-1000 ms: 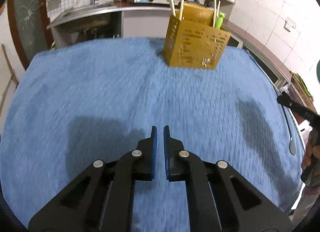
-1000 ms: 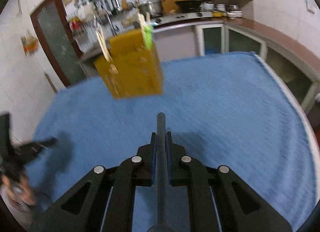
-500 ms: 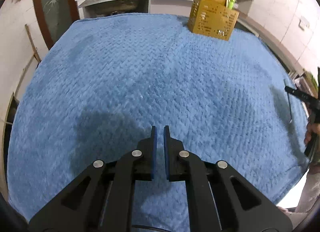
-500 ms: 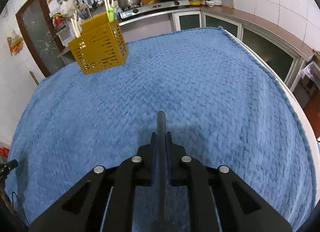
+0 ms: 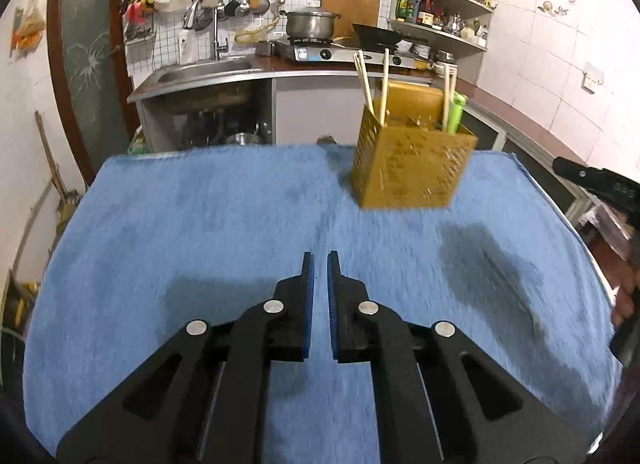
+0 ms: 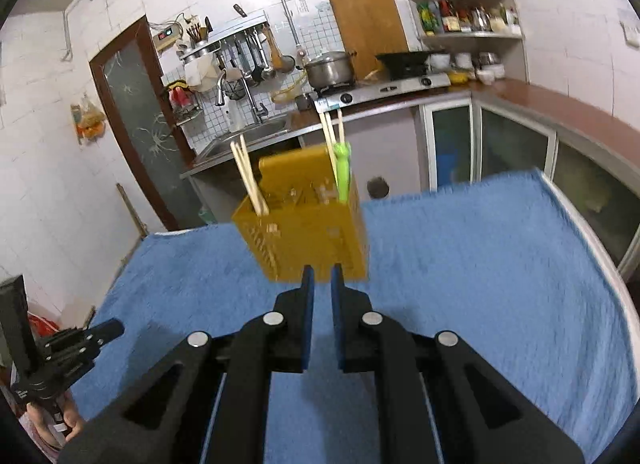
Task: Organize utensils
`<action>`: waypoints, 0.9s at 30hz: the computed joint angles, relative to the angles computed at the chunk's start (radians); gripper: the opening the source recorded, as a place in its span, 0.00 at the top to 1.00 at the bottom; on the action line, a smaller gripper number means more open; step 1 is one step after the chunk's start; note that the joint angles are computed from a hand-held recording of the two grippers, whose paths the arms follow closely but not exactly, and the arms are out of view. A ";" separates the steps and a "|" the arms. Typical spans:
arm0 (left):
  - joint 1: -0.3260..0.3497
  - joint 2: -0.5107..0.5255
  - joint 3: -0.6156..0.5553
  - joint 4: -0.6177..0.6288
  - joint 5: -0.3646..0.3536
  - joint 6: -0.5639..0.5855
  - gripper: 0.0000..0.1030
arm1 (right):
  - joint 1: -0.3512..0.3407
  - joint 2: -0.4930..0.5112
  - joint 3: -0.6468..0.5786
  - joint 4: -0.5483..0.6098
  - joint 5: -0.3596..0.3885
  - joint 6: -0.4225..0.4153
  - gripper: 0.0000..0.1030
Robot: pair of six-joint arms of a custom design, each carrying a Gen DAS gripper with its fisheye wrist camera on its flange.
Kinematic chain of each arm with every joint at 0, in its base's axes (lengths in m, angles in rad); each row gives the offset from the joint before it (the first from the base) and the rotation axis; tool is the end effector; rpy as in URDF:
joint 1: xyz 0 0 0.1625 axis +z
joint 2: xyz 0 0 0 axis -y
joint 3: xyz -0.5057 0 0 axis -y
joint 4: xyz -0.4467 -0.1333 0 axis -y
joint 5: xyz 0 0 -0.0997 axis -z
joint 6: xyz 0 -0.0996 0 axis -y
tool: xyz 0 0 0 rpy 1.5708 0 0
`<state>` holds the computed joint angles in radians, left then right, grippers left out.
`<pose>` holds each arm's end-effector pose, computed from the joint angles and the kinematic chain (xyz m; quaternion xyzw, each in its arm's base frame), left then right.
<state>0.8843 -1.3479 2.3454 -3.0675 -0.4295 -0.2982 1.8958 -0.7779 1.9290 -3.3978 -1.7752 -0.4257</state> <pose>-0.1193 -0.4988 0.2917 0.0264 0.8259 -0.4306 0.3630 0.3246 -0.6093 0.0957 0.3126 -0.8856 0.3246 0.1127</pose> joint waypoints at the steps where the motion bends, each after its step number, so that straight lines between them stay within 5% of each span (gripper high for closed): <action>1: 0.021 0.022 -0.029 -0.027 -0.017 0.037 0.95 | 0.006 0.015 -0.028 0.031 -0.026 -0.009 0.91; 10: 0.106 0.092 -0.139 -0.048 -0.081 0.154 0.93 | -0.036 0.131 -0.136 0.301 -0.262 -0.064 0.89; 13: 0.127 0.102 -0.156 -0.026 -0.098 0.149 0.77 | -0.041 0.151 -0.157 0.349 -0.300 -0.052 0.65; 15: 0.131 0.110 -0.162 -0.034 -0.093 0.163 0.69 | -0.040 0.159 -0.163 0.348 -0.319 -0.063 0.61; 23: 0.149 0.134 -0.188 -0.035 -0.098 0.198 0.62 | -0.021 0.174 -0.199 0.473 -0.407 -0.063 0.63; 27: 0.156 0.140 -0.196 -0.016 -0.109 0.196 0.62 | -0.016 0.175 -0.202 0.489 -0.405 -0.068 0.90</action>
<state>1.0400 -1.2074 2.1493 -3.0831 -0.5383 -0.1021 1.8801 -0.6032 1.7266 -2.9084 -2.1802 -0.4937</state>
